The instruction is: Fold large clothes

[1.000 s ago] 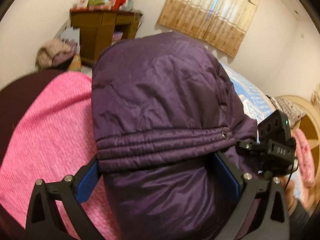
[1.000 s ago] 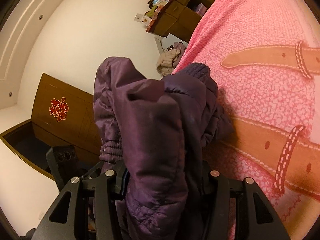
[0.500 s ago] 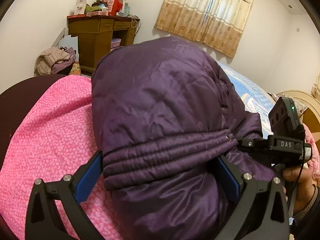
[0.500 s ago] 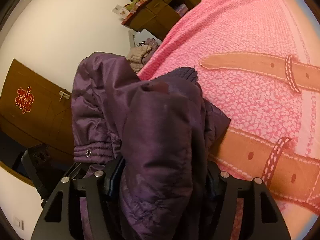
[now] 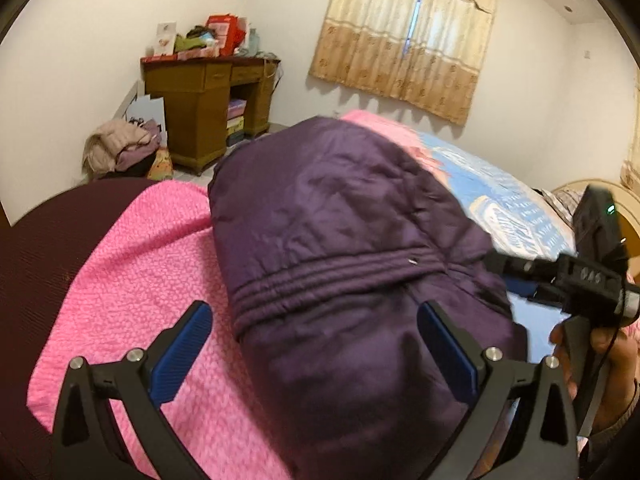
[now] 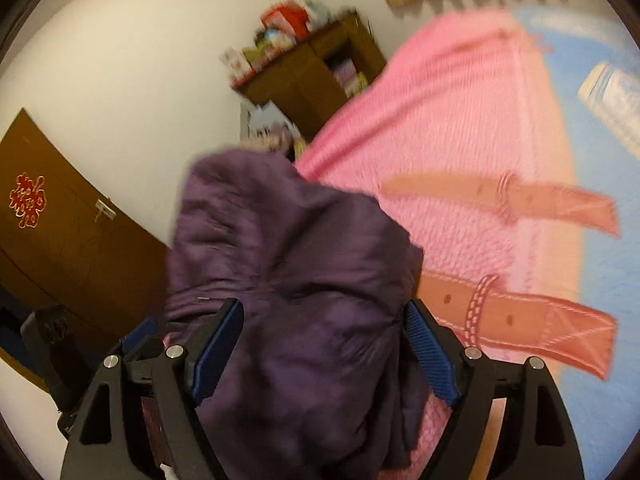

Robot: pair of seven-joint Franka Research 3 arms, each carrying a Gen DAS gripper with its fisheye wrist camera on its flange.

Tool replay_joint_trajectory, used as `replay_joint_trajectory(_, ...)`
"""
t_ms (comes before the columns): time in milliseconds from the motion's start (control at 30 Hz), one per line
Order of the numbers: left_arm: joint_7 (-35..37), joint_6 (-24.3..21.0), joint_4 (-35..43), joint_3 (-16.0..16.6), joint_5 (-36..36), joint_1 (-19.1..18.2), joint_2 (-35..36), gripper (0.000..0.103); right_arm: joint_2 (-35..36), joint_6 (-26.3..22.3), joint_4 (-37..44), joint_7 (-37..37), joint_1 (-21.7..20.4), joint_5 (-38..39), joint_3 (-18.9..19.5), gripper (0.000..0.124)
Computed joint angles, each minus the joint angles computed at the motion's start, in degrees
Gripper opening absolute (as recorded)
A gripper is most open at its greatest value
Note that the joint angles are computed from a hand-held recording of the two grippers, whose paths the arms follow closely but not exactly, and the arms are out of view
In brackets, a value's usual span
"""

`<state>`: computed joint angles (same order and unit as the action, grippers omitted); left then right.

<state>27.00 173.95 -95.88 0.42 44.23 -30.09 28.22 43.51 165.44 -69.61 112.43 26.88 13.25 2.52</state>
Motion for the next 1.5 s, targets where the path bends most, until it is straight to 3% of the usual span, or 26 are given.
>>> replay_joint_trajectory(133, -9.80, 2.87, -4.01, 6.84, 9.59, -6.07, -4.42, 0.103, -8.63, 5.92, -12.30, 12.37, 14.13, -10.83, -16.77, 0.085)
replay_joint_trajectory(200, -12.51, 3.44, -3.86, 7.02, 12.83, -6.17, -5.07, 0.103, -11.21, 7.31, -16.31, 17.56, 20.48, -17.67, -23.66, 0.085)
replay_joint_trajectory(300, -17.51, 3.99, -3.66, 7.84, 18.45, -6.80, -6.13, 0.103, -12.98, 9.10, -19.32, 21.59, 26.56, -23.78, -30.14, 0.086)
replay_joint_trajectory(400, -19.84, 4.14, -3.57, 6.70, 21.61, -5.81, -6.86, 0.103, -14.12, 10.66, -21.59, 26.40, 31.67, -29.29, -35.62, 0.086)
replay_joint_trajectory(533, -23.48, 2.92, -2.56, 5.38, 26.26, -5.24, -7.02, 0.103, -15.48, 12.49, -23.16, 29.14, 32.64, -32.70, -36.71, 0.086)
replay_joint_trajectory(833, -22.03, 1.65, -2.02, -1.34, 26.86, 0.02, -6.30, 0.103, -15.92, 13.71, -24.97, 31.84, 34.33, -33.76, -39.23, 0.086)
replay_joint_trajectory(1167, -22.02, -0.22, -2.23, -2.11, 27.14, 0.32, -6.50, 0.103, -15.97, 14.50, -25.93, 30.12, 35.67, -32.26, -40.56, 0.086)
replay_joint_trajectory(1367, -16.73, -3.21, -2.57, -4.71, 23.13, 2.05, -6.57, 0.103, -15.78, 14.68, -26.20, 28.84, 36.95, -30.64, -41.80, 0.086)
replay_joint_trajectory(1500, -15.18, -4.93, -2.45, -4.19, 23.63, 1.09, -6.76, 0.103, -15.49, 14.92, -26.26, 28.00, 37.94, -29.53, -42.85, 0.086)
